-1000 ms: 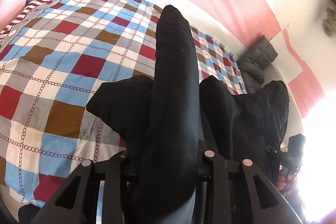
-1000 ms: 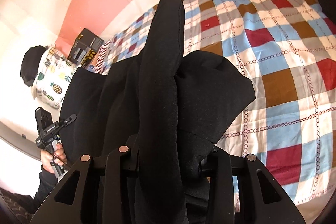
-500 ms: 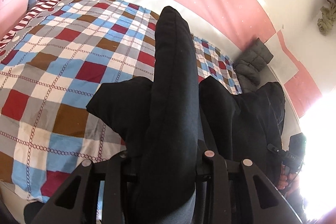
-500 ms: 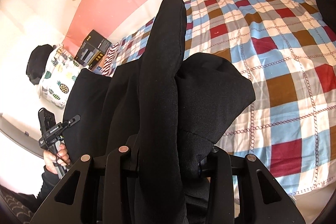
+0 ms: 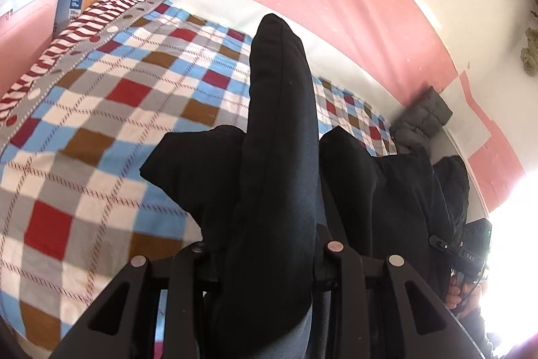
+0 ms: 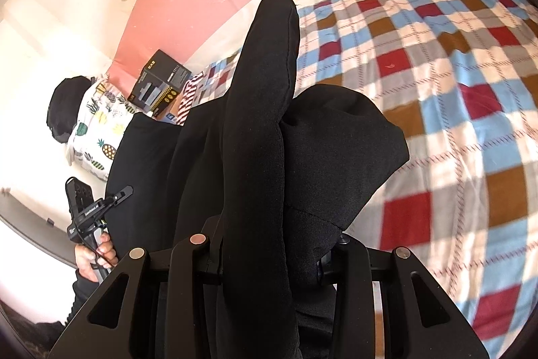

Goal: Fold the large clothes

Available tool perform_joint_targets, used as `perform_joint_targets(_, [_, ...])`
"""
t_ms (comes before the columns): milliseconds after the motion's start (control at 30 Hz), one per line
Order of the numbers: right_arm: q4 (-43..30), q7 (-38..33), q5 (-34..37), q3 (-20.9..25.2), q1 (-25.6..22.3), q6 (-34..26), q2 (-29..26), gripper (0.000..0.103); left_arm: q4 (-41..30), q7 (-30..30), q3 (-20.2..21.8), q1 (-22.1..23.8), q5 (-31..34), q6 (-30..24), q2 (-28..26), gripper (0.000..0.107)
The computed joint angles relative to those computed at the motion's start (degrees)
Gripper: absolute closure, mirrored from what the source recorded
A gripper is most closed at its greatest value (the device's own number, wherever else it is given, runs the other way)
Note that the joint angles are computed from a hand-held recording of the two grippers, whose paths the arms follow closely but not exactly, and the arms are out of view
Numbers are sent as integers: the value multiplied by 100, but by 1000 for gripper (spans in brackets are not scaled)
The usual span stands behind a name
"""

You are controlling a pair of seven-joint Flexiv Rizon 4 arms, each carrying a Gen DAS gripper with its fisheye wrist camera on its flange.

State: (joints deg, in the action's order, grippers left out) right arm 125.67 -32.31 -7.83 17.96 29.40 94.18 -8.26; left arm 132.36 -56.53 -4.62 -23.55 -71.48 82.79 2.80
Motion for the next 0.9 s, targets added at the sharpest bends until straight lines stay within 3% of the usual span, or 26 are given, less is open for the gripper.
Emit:
perform_joint_targets(267, [-1124, -495, 120, 243, -256, -221, -924, 67, -608, 233, 81, 594, 134, -274, -551, 74])
perform_joint_targets(633, [-2720, -1159, 269, 611, -600, -503, -2315, 66, -1609, 373, -137, 1521, 547, -569, -1552, 74])
perform_joint_targets(800, [-3343, -1369, 368, 630, -606, -677, -2926, 66, -2009, 423, -368, 1858, 852, -309, -2180, 73])
perform_joint_targets(900, [-3460, -1371, 497, 566, -610, -686, -3137, 64, -2072, 680, -692, 2140, 527, -60, -2448, 72])
